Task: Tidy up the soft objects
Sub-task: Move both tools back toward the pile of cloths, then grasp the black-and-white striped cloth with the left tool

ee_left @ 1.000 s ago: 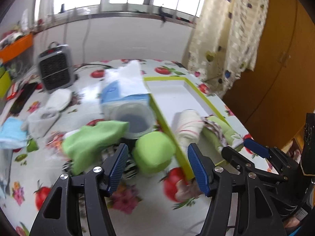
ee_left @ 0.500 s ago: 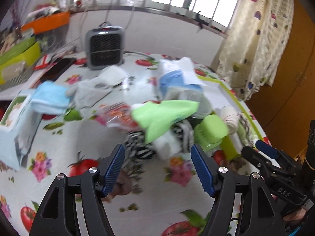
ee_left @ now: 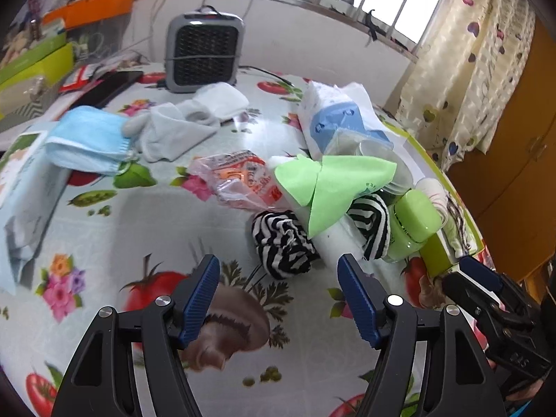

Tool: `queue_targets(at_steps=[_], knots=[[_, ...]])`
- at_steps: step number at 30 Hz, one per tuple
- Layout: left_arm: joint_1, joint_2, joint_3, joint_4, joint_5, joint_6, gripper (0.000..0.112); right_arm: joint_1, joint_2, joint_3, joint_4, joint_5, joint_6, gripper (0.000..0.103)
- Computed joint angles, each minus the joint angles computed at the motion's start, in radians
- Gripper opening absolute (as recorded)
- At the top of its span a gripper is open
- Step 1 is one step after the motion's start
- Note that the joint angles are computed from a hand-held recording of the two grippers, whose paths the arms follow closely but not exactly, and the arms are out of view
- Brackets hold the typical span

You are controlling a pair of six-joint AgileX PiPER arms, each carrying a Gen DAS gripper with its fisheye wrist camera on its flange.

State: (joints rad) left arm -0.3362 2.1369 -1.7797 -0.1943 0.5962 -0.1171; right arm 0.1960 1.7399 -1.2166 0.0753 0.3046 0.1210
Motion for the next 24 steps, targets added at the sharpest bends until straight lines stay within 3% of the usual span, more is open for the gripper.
queue_targets(at_steps=[9, 18, 24], knots=[[0.015, 0.117, -0.159, -0.007, 0.078, -0.01, 0.07, 0.019, 0.009, -0.01, -0.044, 0.0, 0.05, 0.075], [0.052, 0.106, -0.118, -0.133, 0.027, 0.057, 0.06, 0.044, 0.023, -0.03, -0.127, 0.008, 0.134, 0.075], [0.052, 0.139, -0.165, -0.15, 0.051, 0.085, 0.027, 0.06, 0.043, -0.052, -0.163, 0.024, 0.174, 0.075]])
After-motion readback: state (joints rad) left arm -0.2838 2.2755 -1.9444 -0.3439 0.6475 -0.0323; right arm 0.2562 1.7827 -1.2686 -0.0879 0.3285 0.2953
